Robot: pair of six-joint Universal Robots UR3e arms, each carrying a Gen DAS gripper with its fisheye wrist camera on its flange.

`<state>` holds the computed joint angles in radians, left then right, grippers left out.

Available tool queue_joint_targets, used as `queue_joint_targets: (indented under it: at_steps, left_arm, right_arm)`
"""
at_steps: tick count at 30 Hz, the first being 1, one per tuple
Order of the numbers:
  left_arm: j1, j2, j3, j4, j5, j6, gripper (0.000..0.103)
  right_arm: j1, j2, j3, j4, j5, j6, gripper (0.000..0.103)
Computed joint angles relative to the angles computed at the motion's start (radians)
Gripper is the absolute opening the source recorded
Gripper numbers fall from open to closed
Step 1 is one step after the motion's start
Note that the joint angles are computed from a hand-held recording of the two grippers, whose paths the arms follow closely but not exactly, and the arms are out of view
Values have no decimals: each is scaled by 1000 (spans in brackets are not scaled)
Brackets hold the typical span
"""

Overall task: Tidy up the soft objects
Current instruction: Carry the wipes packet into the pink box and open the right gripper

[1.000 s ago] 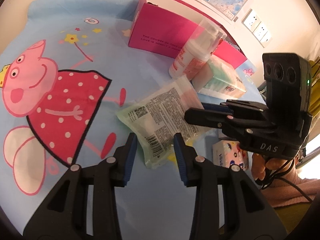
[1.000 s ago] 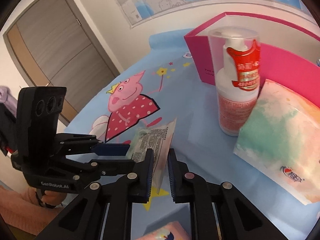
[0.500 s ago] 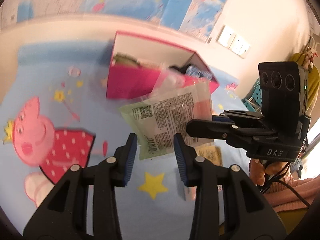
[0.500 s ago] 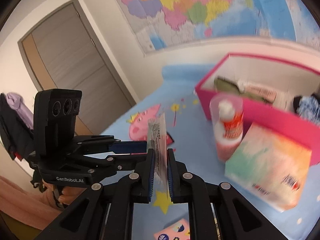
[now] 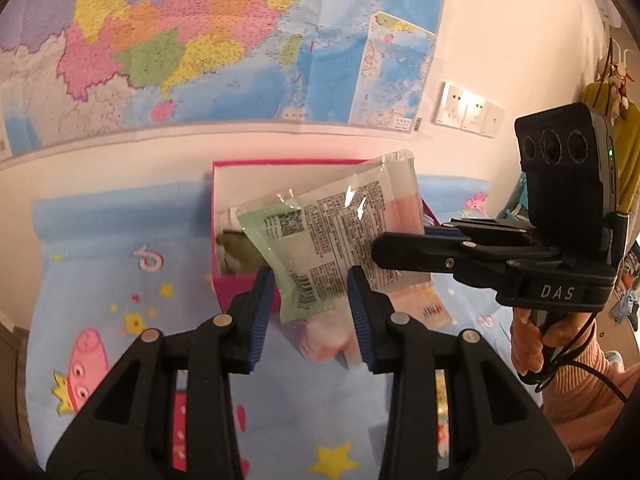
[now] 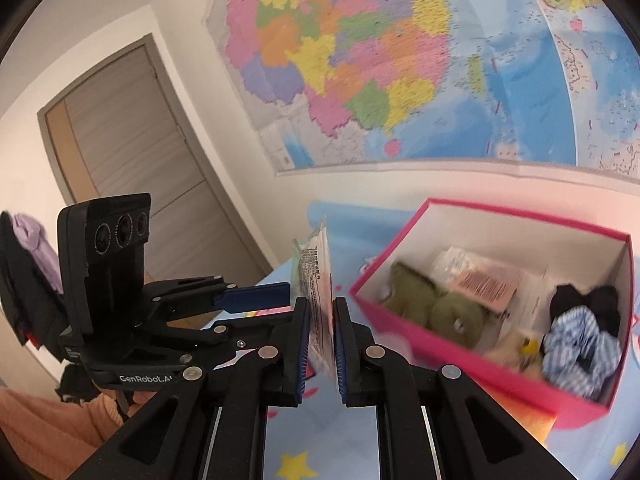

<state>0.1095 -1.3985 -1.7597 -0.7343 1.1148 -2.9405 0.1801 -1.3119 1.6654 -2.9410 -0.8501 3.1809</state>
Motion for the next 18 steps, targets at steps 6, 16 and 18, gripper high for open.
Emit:
queue_joint_targets:
  at_steps: [6,16,18]
  left_arm:
    - [-35,-176,180,-9,50,-34,40]
    - [-82,-469,470,-73,126,-90,36]
    - [-77,-494,484,-77,123,-108,36]
  right_arm:
    - [-28,138,-208,72,16,47,11]
    - [-24,385,-570,239,-4,63,11]
    - [-22,429,-634,285,-18,67,11]
